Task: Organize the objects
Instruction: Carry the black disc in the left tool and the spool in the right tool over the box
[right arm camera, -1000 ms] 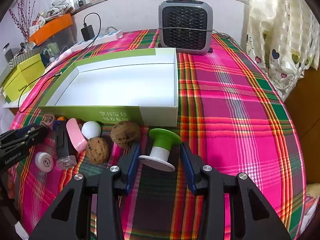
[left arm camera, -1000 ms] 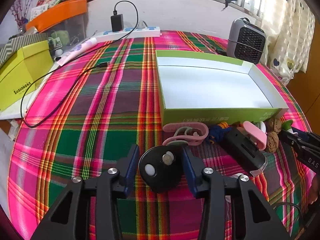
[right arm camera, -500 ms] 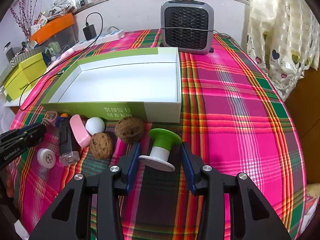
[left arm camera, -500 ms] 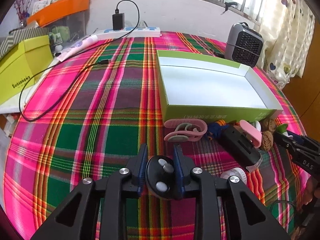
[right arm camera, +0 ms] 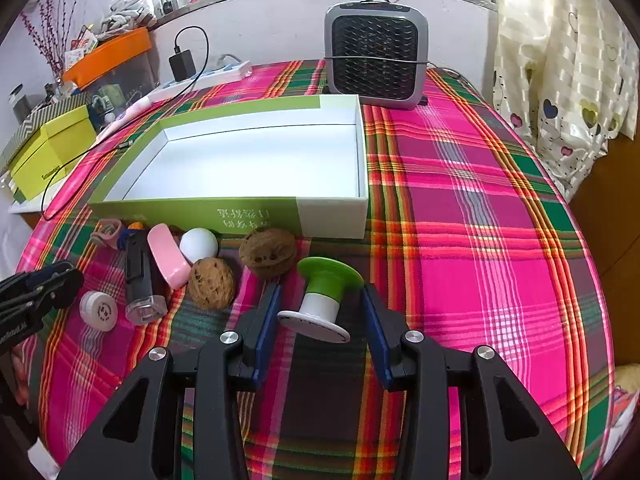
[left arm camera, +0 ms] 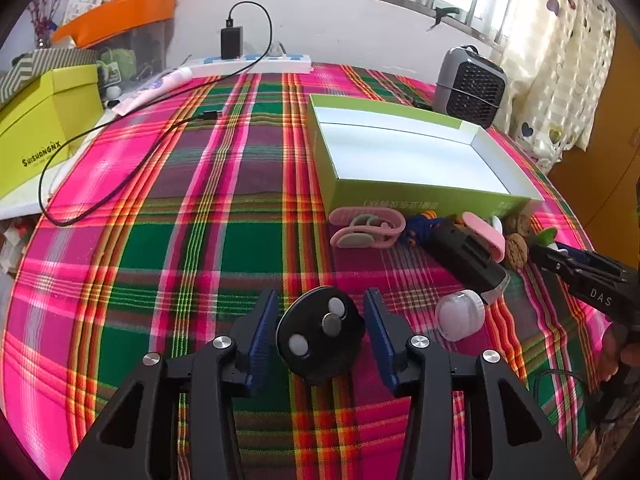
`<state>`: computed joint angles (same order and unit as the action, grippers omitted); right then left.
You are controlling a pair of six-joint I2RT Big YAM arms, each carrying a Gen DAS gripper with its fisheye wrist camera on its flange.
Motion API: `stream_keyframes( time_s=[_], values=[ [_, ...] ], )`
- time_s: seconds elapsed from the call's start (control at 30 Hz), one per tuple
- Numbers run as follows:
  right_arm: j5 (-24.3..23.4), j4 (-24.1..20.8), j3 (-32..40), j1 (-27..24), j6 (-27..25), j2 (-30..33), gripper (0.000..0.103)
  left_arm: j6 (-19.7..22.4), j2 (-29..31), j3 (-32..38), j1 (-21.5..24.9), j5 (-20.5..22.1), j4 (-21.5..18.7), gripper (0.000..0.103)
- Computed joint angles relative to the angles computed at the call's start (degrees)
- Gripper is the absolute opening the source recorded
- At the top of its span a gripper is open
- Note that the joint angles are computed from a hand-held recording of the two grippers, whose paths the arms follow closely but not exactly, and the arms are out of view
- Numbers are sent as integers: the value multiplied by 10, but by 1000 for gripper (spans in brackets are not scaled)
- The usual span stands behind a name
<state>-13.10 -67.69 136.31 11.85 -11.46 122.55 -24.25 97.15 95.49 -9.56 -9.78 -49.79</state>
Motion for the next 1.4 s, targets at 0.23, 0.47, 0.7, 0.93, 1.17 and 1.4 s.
stream_keyframes(
  time_s=[0.23,0.47,0.7,0.93,1.17,1.4],
  values=[
    [1,12,-22,3,-2,-14,41,-3,-1,-4,-5,-21,3,36],
    [1,23,-37,7,-6,-24,41,-10,-6,-10,-1,-16,4,22],
    [6,38,-53,11,-9,-35,41,-4,-8,-12,-3,-15,5,22],
    [14,61,-73,14,-14,-48,41,6,-10,-6,-6,-11,17,22],
    [16,78,-84,17,-22,-57,41,22,-9,10,-11,-9,29,22],
    [18,88,-80,19,-31,-60,41,36,3,37,-13,-5,34,22]
  ],
)
